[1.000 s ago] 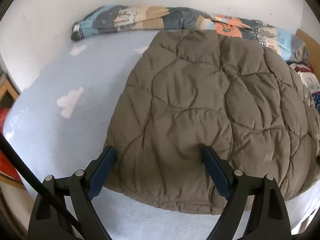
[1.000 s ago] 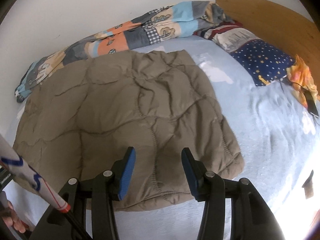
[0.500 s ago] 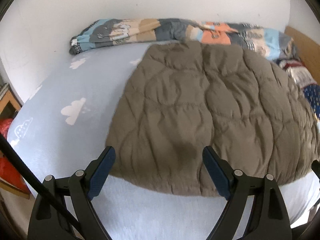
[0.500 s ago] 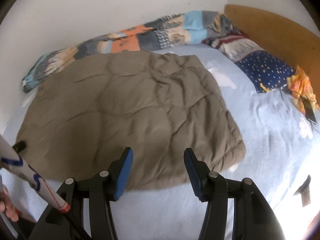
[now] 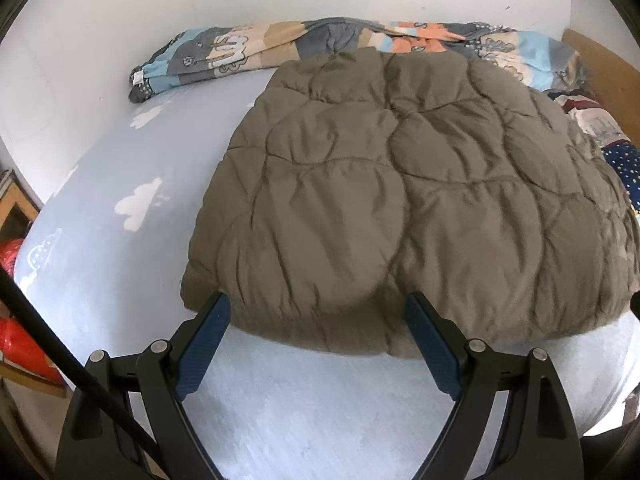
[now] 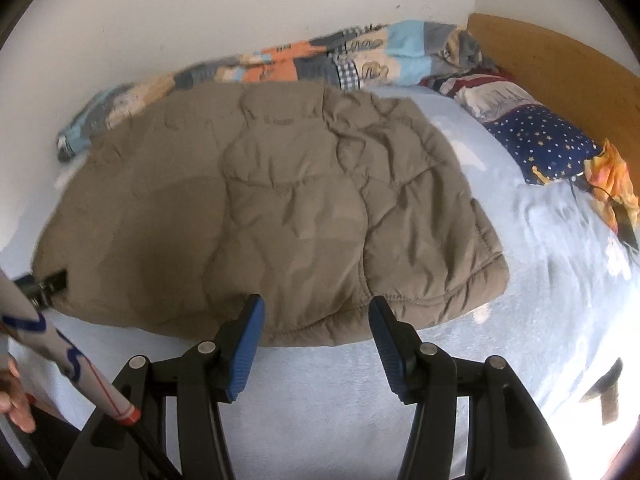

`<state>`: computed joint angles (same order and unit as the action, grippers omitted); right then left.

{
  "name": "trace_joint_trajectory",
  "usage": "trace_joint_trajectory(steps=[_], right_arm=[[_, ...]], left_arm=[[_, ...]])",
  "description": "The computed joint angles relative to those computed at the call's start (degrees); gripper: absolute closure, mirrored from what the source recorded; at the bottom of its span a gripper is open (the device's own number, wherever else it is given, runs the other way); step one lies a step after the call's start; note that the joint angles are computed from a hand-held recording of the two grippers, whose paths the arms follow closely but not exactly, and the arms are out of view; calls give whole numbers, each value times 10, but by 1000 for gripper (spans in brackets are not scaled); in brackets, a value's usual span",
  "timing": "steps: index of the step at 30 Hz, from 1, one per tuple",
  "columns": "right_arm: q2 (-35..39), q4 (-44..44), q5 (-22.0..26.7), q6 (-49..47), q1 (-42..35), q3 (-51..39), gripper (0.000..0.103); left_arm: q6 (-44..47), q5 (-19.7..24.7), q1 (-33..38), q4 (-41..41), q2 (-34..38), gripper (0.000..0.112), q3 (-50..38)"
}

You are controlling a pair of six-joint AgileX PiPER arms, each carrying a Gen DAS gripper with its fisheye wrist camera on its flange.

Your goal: Fold large clothes

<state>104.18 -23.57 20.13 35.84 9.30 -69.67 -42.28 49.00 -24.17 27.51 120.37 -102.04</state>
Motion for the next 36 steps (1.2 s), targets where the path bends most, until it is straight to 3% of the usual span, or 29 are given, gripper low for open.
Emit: trace_joint_trajectory(steps=[16,22,27,34,36], right_arm=[[-150,-42,-30,85,32,135,41],[-232,-39,17,87,60,167,38],[-290,-23,82,68,96,147,33],[-350,-14,174,48,143,62,24],[-375,-35,195,66,159,52,21]], left_arm=[[-127,-59,-89,124,-158,24,166],[-236,-102,-131,198,-267,24,272],[-255,-85,-171,240,-338,23,285],[-240,43,-275,321,-396,16,220],[-229,60,-301,329,-407,12,208]])
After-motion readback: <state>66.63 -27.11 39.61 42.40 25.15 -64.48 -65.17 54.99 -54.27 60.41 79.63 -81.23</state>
